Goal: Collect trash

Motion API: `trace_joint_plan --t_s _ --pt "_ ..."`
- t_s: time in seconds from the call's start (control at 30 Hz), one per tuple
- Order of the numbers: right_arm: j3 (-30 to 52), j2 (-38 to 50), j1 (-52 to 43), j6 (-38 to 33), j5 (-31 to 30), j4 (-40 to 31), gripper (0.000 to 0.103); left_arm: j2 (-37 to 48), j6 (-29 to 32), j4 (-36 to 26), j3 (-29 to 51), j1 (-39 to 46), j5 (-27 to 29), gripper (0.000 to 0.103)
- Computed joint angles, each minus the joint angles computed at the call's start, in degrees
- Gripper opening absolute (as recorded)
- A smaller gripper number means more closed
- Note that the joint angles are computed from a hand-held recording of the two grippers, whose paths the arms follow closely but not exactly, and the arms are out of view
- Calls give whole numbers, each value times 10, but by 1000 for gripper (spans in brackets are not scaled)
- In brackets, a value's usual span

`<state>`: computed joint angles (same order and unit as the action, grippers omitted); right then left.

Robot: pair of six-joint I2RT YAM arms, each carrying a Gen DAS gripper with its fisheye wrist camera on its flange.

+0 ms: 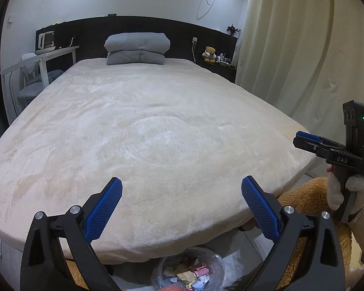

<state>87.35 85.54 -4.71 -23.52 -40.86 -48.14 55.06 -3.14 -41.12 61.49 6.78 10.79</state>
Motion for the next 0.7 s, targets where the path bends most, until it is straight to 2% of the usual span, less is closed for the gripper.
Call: trace_joint_plan --t_s 0.07,0.1,0.33,0.47,0.53,0.7 --pt "7 7 -1 9 -5 11 96 11 7 5 11 -2 -3 96" --pt "9 6 0 12 -3 16 98 14 10 10 14 -4 -4 96" --pt "-18 4 7 13 2 79 98 29 24 53 4 -2 -5 96" --pt "-78 -13 8 5 11 156 98 40 27 96 -26 17 15 96" --pt "-68 1 6 10 4 140 98 40 25 126 -51 29 31 96" --pt "-89 -16 0 29 2 172 98 27 20 152 -76 40 49 96"
